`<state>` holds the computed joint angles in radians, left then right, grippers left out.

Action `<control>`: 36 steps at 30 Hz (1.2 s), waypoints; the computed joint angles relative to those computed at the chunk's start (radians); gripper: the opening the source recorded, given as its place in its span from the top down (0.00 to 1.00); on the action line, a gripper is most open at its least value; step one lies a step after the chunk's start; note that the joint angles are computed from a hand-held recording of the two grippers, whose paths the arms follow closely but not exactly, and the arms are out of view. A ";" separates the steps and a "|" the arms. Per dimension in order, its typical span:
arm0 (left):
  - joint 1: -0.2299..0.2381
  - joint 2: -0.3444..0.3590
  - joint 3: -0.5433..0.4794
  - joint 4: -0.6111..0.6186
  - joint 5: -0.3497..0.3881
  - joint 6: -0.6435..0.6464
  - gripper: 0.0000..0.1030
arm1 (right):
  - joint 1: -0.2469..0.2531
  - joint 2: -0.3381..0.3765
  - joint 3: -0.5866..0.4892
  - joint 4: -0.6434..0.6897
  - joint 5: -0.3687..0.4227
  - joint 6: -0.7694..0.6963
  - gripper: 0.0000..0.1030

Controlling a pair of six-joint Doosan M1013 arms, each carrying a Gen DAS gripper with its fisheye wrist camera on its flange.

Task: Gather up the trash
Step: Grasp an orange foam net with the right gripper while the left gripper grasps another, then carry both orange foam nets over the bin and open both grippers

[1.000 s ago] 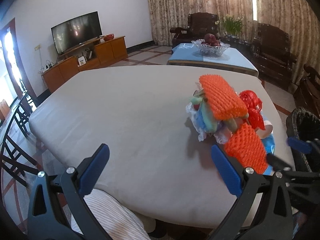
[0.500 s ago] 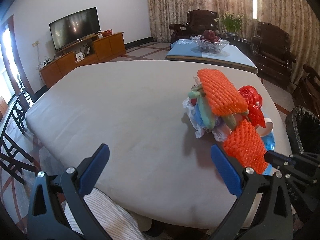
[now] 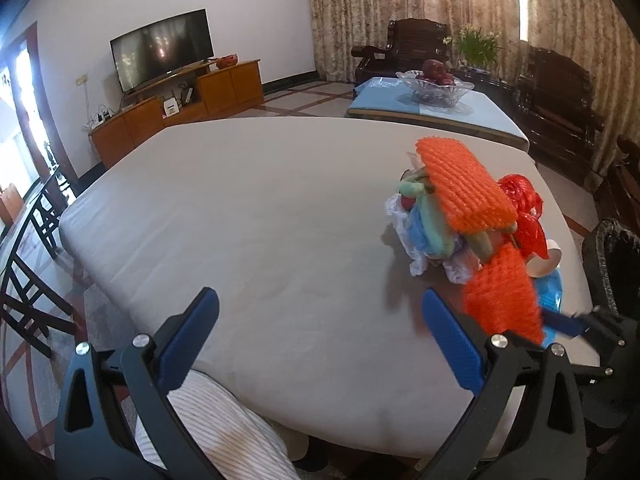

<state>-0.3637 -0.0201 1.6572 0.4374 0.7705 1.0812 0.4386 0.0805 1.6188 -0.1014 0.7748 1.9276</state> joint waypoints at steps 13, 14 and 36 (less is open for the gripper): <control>-0.018 0.003 -0.016 -0.058 -0.043 0.047 0.05 | -0.034 -0.106 0.039 0.012 -0.087 0.040 0.90; -0.019 0.004 -0.018 -0.064 -0.049 0.052 0.05 | -0.034 -0.108 0.038 -0.001 -0.086 0.050 0.90; -0.049 0.171 -0.183 -0.272 -0.046 0.248 0.64 | -0.058 -0.098 0.018 -0.185 -0.042 0.222 0.90</control>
<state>-0.4122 0.1513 1.4747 0.1654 0.7240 1.3295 0.3810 -0.0180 1.6368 -0.2860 0.7328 2.1499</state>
